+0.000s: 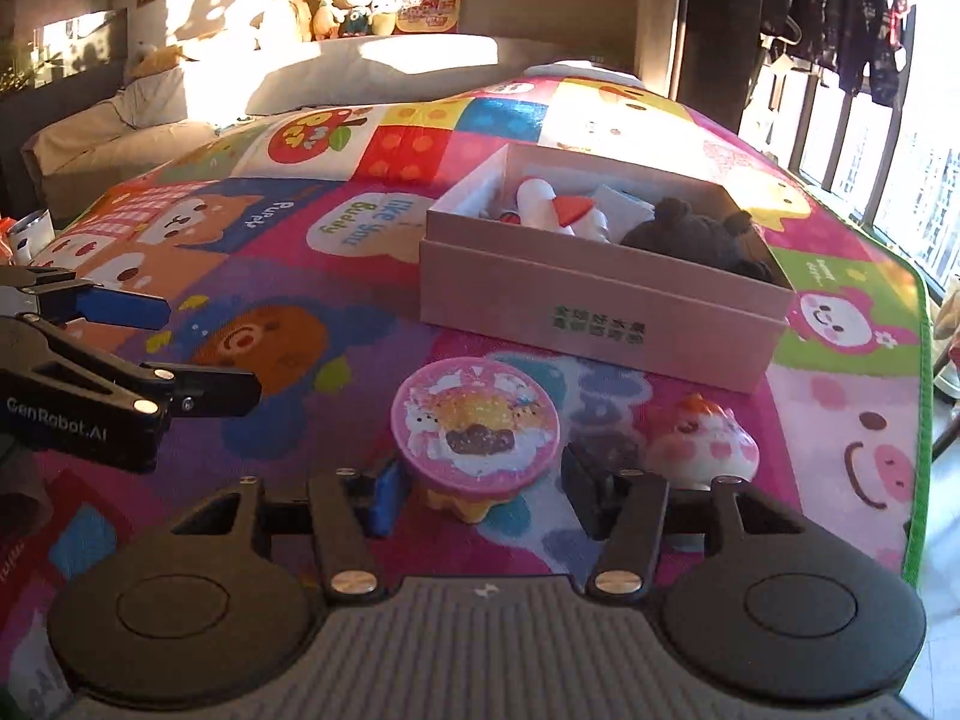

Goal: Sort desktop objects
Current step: 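Grasp the yellow-and-pink cupcake toy with the right gripper, then pass the cupcake toy from the right gripper into the left gripper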

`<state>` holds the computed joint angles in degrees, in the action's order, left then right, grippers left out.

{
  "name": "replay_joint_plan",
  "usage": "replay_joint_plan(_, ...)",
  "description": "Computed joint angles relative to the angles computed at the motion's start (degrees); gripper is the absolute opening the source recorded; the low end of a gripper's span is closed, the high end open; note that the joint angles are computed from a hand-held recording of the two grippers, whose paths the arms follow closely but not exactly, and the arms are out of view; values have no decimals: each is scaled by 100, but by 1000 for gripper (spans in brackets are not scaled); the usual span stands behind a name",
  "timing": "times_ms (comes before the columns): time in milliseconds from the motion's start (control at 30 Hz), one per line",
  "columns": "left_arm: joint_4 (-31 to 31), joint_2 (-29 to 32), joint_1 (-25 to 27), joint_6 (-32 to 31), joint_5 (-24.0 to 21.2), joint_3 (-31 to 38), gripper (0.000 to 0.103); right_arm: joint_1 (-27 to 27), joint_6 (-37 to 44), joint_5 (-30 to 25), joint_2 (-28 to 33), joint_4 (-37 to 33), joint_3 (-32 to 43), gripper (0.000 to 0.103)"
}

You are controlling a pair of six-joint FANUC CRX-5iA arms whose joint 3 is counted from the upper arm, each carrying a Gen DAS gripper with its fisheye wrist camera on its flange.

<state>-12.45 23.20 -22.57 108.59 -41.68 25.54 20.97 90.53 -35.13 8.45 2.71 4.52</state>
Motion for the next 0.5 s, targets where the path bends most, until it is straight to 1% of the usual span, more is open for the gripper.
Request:
replay_joint_plan(67,24,2,-17,-57,6,-4,103,-14,-196,46,-132,144,-182,72)
replay_joint_plan(133,52,5,-28,-103,29,-9,103,-19,-432,211,-353,408,-522,78)
replay_joint_plan(167,109,15,-26,-147,58,-12,103,-21,-584,287,-455,584,-690,79)
replay_joint_plan(233,549,-15,34,-495,364,-201,103,-50,-829,317,-608,849,-908,79)
replay_joint_plan(300,1440,-51,105,-1327,891,-578,103,-83,-1113,318,-705,1089,-1042,83)
replay_joint_plan(333,1916,-29,95,-1849,1126,-743,103,-98,-1460,368,-762,1378,-1169,87)
replay_joint_plan(367,2133,28,62,-2152,1182,-755,103,-116,-1842,438,-810,1690,-1302,90)
replay_joint_plan(400,2254,129,2,-2425,1172,-672,103,-146,-2256,511,-851,2011,-1434,92)
replay_joint_plan(433,2218,247,-70,-2560,1128,-514,103,-188,-2699,580,-872,2330,-1547,95)
replay_joint_plan(467,2096,344,-126,-2567,1090,-352,103,-228,-3058,621,-878,2581,-1622,99)
replay_joint_plan(500,1900,472,-203,-2495,1030,-124,103,-278,-3530,666,-878,2930,-1722,100)
